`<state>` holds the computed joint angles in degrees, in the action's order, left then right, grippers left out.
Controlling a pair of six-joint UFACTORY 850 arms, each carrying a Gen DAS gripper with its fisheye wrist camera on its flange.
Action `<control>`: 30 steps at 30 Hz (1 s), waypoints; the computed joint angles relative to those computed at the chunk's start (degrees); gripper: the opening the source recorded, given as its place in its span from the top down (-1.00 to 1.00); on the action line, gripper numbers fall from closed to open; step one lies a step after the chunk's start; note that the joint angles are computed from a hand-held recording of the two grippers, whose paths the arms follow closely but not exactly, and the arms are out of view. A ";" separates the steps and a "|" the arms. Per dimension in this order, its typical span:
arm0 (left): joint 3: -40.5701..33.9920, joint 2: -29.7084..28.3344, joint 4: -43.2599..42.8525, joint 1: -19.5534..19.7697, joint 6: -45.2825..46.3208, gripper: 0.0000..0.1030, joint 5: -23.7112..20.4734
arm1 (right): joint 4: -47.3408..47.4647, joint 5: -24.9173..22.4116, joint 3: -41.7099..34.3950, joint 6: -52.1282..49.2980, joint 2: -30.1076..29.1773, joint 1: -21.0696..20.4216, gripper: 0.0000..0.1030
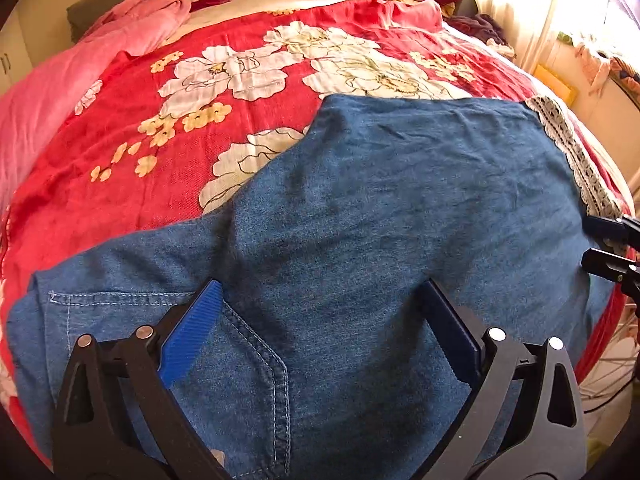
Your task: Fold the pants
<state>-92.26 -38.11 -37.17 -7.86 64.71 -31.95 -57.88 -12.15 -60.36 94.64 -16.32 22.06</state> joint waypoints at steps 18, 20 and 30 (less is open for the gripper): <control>1.11 7.99 -11.05 -1.03 8.99 -0.81 -3.02 | -24.05 -15.55 7.39 24.81 14.60 3.43 -0.86; 1.17 8.84 -12.01 -1.58 10.01 -0.81 -3.36 | -24.46 -18.38 8.07 24.77 16.13 3.99 -0.86; 2.63 12.25 -14.14 -4.93 14.11 -0.81 -2.37 | -27.17 -24.72 11.24 27.16 21.69 5.62 -0.87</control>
